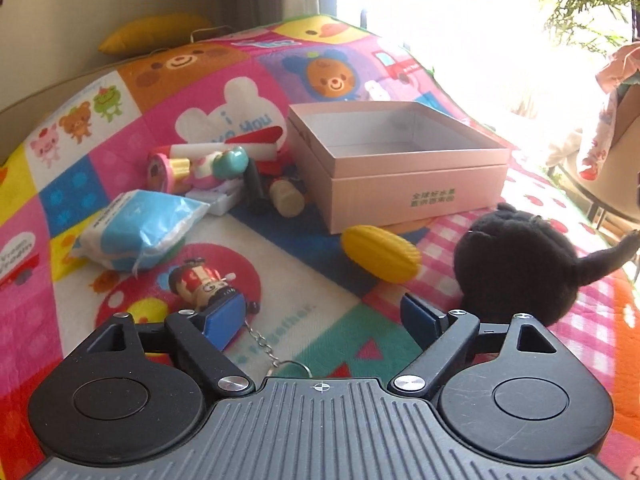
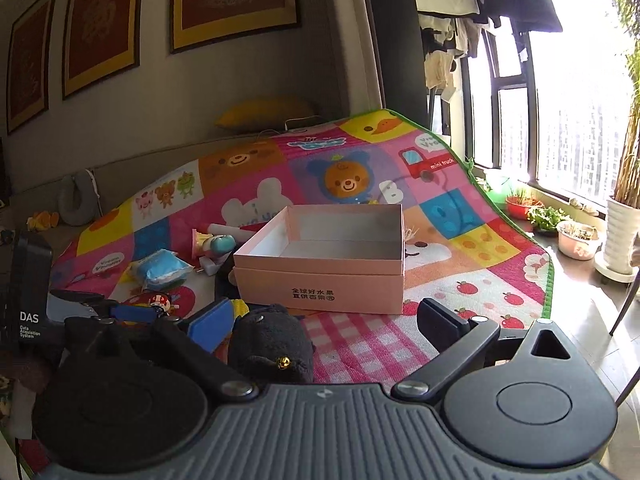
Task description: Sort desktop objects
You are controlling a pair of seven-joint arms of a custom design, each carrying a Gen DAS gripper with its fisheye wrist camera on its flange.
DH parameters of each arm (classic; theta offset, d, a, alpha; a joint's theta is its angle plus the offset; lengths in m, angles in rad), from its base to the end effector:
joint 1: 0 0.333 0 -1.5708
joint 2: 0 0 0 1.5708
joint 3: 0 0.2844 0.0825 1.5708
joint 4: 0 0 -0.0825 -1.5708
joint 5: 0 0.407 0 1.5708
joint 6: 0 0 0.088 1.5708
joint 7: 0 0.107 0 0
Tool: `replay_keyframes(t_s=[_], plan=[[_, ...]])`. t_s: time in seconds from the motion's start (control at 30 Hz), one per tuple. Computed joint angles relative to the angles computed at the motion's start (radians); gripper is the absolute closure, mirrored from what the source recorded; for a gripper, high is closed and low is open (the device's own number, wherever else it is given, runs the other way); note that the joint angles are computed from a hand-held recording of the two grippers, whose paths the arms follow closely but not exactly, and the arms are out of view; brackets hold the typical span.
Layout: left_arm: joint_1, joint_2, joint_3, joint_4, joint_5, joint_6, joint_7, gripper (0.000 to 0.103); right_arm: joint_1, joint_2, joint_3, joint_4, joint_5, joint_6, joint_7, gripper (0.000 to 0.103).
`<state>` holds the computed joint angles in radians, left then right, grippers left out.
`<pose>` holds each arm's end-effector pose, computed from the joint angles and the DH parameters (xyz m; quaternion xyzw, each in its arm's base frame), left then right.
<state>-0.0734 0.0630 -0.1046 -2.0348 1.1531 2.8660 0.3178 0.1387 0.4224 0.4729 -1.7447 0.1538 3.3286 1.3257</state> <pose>0.5960 -0.1580 0.4344 -0.6491 0.6074 -0.2917 0.3529 0.6115 0.3482 0.4595 -0.7137 0.4132 -0.2350 0.5145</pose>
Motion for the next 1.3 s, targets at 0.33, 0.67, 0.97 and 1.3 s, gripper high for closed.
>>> replay_keyframes(t_s=[0.33, 0.67, 0.97, 1.3], plan=[[0.033, -0.034, 0.019, 0.001, 0.074, -0.111, -0.054, 0.007, -0.073, 0.026, 0.087, 0.007, -0.011, -0.035, -0.033, 0.003], [0.017, 0.184, -0.017, 0.186, -0.319, 0.077, 0.472, 0.023, 0.017, -0.019, -0.027, -0.027, 0.075, 0.001, -0.005, 0.002], [-0.093, 0.208, 0.084, 0.206, -0.359, 0.072, 0.452, 0.024, 0.073, -0.022, -0.109, -0.026, 0.092, -0.011, 0.033, 0.001], [-0.064, 0.196, 0.077, 0.195, -0.258, 0.076, 0.395, 0.022, 0.050, -0.003, -0.074, -0.010, 0.077, -0.023, 0.023, 0.000]])
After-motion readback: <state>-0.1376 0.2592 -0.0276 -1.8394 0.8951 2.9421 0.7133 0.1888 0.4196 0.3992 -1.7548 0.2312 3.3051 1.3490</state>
